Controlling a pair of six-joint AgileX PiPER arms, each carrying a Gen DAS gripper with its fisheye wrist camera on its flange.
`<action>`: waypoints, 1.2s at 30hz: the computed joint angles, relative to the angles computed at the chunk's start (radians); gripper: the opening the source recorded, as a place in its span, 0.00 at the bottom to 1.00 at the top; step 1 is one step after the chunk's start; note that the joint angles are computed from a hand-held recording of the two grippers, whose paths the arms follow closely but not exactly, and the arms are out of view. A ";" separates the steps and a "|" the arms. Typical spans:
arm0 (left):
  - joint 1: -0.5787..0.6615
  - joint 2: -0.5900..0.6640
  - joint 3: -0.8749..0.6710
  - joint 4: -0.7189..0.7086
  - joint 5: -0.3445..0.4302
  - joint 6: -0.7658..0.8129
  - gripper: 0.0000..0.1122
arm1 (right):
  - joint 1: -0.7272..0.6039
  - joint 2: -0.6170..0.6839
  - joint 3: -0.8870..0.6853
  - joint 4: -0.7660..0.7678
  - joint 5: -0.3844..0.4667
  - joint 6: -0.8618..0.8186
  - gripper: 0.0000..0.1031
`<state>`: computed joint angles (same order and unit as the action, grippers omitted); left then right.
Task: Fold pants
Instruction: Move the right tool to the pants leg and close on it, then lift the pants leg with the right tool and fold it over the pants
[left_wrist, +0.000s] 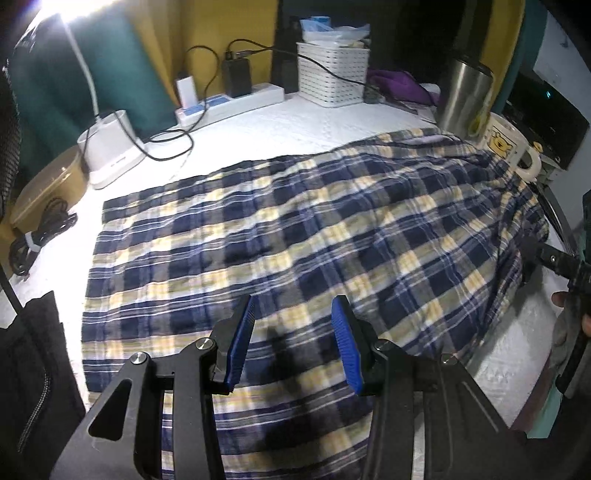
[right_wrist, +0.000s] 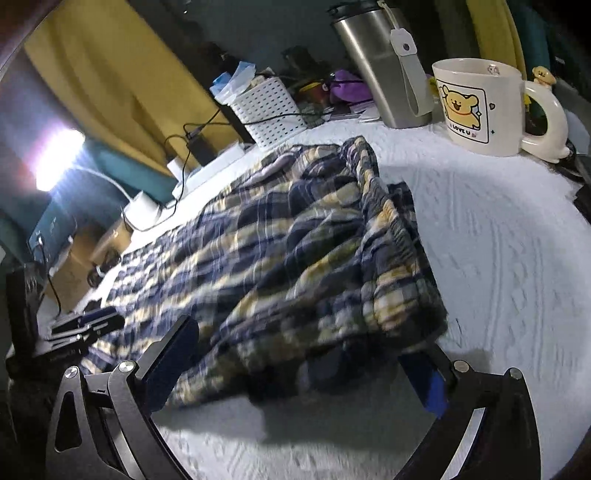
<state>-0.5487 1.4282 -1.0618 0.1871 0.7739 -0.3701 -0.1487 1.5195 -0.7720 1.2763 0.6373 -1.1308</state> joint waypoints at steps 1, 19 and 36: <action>0.009 -0.005 0.004 0.001 -0.004 0.000 0.38 | 0.007 0.008 -0.008 0.003 -0.007 0.001 1.00; 0.117 -0.060 0.047 -0.039 -0.026 0.041 0.38 | 0.058 0.173 -0.137 0.206 0.064 -0.046 0.99; 0.137 -0.080 0.065 -0.018 -0.034 0.011 0.38 | 0.014 0.178 -0.155 0.206 0.043 -0.053 0.15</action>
<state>-0.4121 1.3483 -0.9965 0.1693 0.7395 -0.3590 -0.1343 1.6979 -0.9267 1.4822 0.6803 -1.1837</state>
